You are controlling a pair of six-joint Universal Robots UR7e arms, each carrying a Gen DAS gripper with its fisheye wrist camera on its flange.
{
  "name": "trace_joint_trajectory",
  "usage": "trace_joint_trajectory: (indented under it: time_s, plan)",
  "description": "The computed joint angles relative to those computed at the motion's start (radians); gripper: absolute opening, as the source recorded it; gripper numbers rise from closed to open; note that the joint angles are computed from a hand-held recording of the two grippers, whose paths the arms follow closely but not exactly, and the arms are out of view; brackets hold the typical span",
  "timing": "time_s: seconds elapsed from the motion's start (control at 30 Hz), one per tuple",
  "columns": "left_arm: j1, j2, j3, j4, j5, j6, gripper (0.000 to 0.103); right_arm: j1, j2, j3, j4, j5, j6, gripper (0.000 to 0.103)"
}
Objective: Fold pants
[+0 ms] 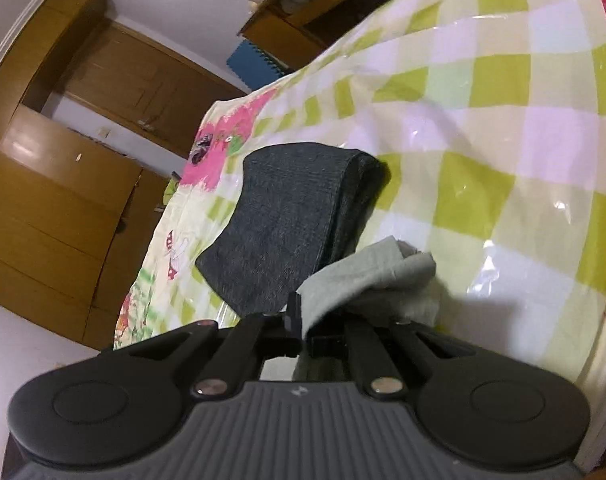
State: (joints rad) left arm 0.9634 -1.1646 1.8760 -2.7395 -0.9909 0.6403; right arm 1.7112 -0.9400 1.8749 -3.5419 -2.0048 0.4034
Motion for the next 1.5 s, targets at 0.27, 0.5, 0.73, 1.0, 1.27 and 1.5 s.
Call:
trace_joint_trajectory:
  time_s: [0.27, 0.5, 0.73, 1.0, 1.27, 1.5]
  plan:
    - [0.022, 0.11, -0.129, 0.042, -0.04, -0.022, 0.057, -0.017, -0.031, 0.051, 0.099, -0.136, -0.025, 0.013]
    - [0.037, 0.148, -0.174, 0.093, -0.04, 0.028, 0.057, 0.065, -0.079, 0.111, 0.029, -0.277, -0.233, 0.028]
    - [0.074, 0.287, -0.373, 0.117, -0.033, 0.169, 0.057, 0.083, 0.046, -0.184, 0.412, -0.006, -0.653, 0.029]
    - [0.103, 0.333, -0.463, 0.223, -0.057, 0.256, 0.057, 0.088, 0.213, -0.549, 1.007, -0.025, -0.962, 0.029]
    - [0.102, 0.333, -0.455, 0.23, -0.059, 0.31, 0.034, 0.092, 0.279, -0.648, 1.177, -0.085, -1.079, 0.035]
    - [0.098, 0.333, -0.439, 0.163, -0.035, 0.315, 0.028, 0.11, 0.306, -0.67, 1.217, -0.145, -1.099, 0.008]
